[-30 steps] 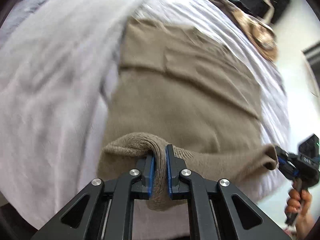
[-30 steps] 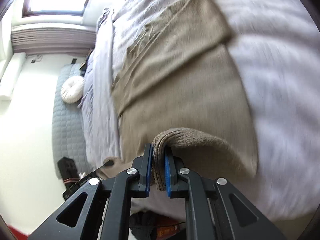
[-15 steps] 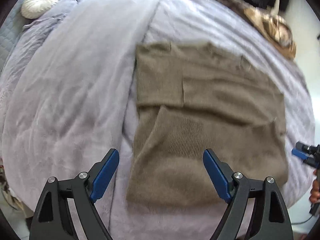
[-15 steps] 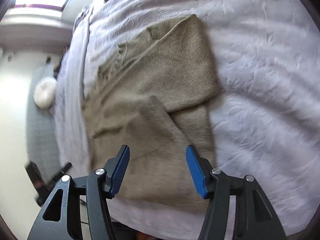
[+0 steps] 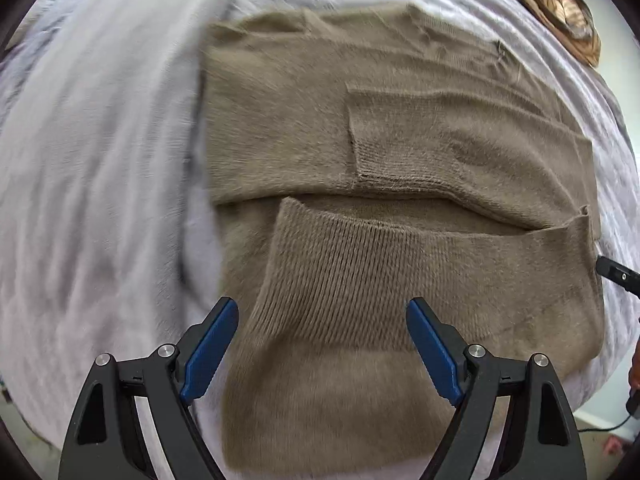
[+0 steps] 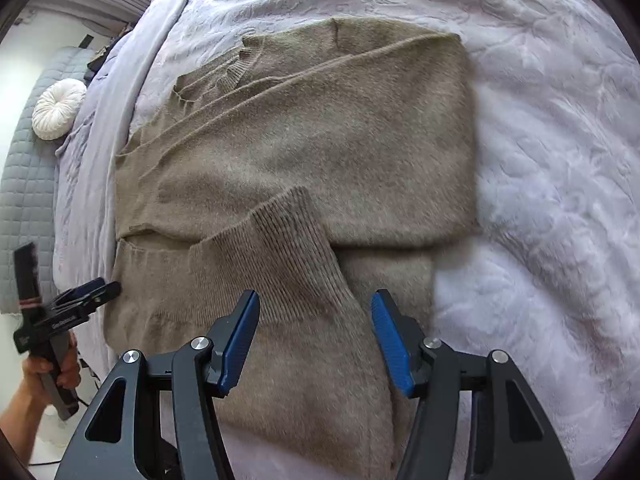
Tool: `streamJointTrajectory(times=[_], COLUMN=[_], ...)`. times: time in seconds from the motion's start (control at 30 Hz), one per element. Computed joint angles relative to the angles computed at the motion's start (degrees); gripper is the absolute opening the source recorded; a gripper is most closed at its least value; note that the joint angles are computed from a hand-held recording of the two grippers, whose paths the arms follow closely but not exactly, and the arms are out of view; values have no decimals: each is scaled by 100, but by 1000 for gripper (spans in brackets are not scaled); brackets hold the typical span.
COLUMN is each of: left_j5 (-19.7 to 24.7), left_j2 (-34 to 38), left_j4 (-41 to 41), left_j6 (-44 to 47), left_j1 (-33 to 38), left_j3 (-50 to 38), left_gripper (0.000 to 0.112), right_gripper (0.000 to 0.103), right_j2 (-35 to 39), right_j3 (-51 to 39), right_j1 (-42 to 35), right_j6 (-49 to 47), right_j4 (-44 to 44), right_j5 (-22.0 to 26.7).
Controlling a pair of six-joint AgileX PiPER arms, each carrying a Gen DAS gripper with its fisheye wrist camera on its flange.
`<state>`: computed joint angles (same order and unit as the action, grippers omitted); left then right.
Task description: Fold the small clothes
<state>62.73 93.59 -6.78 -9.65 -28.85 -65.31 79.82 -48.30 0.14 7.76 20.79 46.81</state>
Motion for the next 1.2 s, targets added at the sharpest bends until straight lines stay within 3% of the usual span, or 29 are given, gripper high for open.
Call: streamJointTrajectory(times=[0.3, 0.33, 0.37, 0.43, 0.47, 0.5, 0.7, 0.8, 1.0, 1.2], left_j5=[-86, -71, -39, 23, 7, -23, 185, 461, 597, -4], left_j2=[411, 396, 363, 277, 183, 104, -898, -1186, -812, 195], left_j4=[-630, -711, -876, -1132, -1113, -1131, -1532, -1636, -1709, -1486], left_j6=[1037, 1136, 1350, 1821, 1941, 2034, 2290, 2334, 2353, 2211], left_j1=[401, 453, 523, 658, 637, 645, 1175, 1392, 1410, 1165], left_j3=[44, 66, 103, 177, 247, 306, 401, 15, -1424, -2549], left_gripper=[86, 82, 74, 19, 11, 8, 7, 7, 7, 7], right_gripper=[63, 63, 63, 57, 36, 5, 6, 6, 6, 6], right_j2=[500, 585, 629, 671, 650, 625, -43, -404, -545, 274], right_j3=[-242, -283, -312, -363, -374, -402, -444, -760, -1861, -3080], right_j1=[366, 419, 460, 576, 670, 806, 1697, 2213, 2362, 1618], right_j6=[813, 865, 874, 870, 883, 985, 2347, 2943, 2885, 2060], right_j4=[-680, -727, -748, -762, -804, -957, -2206, -2835, -3526, -3606], right_j5=[-139, -127, -112, -47, -22, 43, 422, 877, 1528, 1304])
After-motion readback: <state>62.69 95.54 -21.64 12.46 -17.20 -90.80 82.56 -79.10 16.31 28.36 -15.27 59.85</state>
